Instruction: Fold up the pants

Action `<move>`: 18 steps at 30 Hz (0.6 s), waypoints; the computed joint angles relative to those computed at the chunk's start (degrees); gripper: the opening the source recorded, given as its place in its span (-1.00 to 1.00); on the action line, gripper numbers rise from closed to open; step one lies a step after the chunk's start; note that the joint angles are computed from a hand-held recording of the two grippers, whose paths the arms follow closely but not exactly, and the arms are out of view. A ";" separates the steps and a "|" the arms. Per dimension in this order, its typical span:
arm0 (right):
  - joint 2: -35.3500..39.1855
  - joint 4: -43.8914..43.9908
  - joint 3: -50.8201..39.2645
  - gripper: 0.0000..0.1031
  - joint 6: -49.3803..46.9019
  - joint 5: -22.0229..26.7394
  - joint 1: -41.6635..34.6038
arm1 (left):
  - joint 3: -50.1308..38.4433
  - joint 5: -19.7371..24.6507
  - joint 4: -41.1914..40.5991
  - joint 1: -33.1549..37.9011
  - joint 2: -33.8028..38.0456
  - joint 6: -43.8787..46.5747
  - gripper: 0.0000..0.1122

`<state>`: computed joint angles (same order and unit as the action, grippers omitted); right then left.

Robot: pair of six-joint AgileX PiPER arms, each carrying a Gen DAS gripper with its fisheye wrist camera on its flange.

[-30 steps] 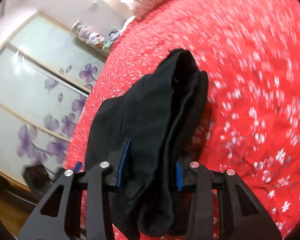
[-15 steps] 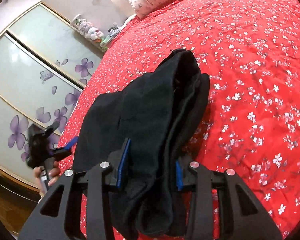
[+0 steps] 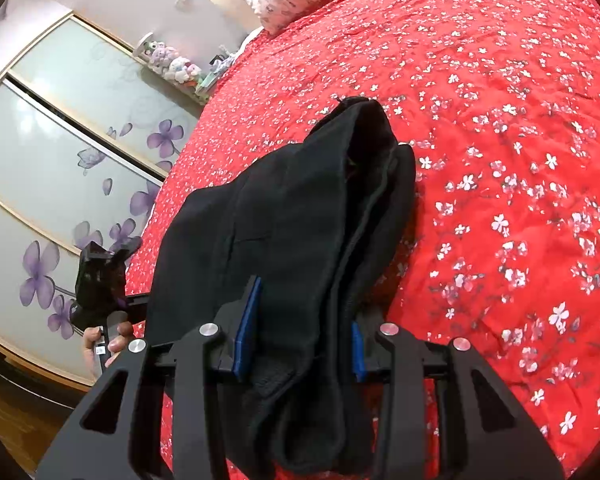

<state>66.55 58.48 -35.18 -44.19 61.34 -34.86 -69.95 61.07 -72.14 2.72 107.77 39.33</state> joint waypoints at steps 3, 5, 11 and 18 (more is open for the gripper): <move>0.14 0.68 1.06 -0.23 -0.82 0.94 -1.45 | 0.74 -1.70 1.60 -0.03 -0.84 -1.00 0.10; 0.35 1.19 1.52 -0.22 -0.94 1.55 -2.16 | 0.99 -1.85 2.47 0.64 -0.99 -1.51 -0.08; 3.71 4.38 4.02 -0.13 -3.06 3.26 -5.14 | 3.23 -2.79 2.03 1.47 -1.77 0.88 -0.28; 0.80 6.83 5.40 -0.28 -4.44 2.80 -4.94 | 6.31 -6.07 1.95 0.32 -6.14 3.11 -0.63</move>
